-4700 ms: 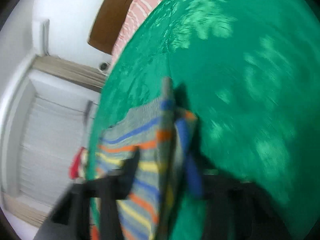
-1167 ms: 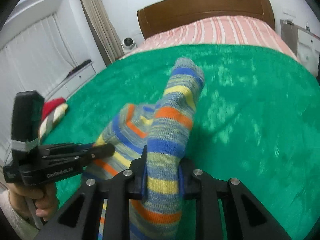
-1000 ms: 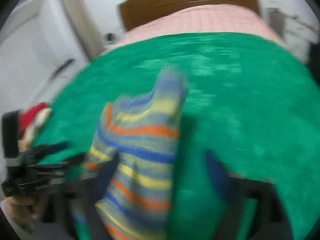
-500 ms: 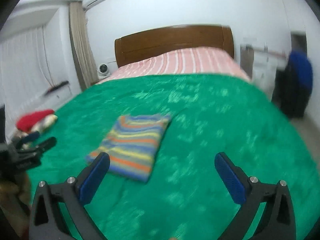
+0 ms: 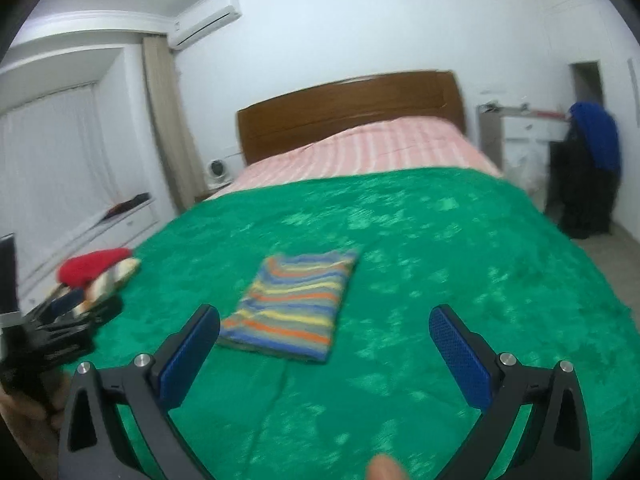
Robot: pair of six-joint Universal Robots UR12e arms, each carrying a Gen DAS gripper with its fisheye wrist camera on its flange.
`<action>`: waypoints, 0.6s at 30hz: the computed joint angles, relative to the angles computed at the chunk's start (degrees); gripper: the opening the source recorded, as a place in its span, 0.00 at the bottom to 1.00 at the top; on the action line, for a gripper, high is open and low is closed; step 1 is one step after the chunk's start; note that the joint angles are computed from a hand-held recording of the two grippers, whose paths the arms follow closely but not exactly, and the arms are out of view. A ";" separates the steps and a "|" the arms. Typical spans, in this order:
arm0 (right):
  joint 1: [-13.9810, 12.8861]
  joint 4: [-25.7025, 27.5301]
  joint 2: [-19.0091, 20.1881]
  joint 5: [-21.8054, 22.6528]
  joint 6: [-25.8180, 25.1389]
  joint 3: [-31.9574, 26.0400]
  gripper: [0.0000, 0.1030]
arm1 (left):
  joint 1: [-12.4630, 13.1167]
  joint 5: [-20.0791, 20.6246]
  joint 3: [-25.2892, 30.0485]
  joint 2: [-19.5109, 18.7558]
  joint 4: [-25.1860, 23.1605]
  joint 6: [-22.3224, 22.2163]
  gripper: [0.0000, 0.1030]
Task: Fold small clothes
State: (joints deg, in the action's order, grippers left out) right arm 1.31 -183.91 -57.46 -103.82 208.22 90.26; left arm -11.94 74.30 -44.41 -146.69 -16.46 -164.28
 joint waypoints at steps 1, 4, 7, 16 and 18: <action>0.19 0.87 -0.17 0.08 -0.41 -0.06 1.00 | 0.00 0.08 -0.44 0.28 0.34 -0.06 1.00; 1.70 10.11 -0.14 -5.01 -1.62 -2.61 1.00 | 0.05 0.07 -1.46 1.25 -1.17 -0.59 1.00; 2.39 16.59 -0.10 -4.93 -1.58 -4.30 1.00 | 0.25 -1.13 -0.57 1.73 -8.47 -0.89 1.00; 2.86 23.38 -0.40 -5.33 3.94 -4.45 1.00 | -0.09 1.58 0.37 1.27 -14.30 -0.06 1.00; 3.01 23.38 -0.50 -5.36 3.79 -4.35 1.00 | -0.27 2.24 0.31 1.21 -15.01 -0.18 1.00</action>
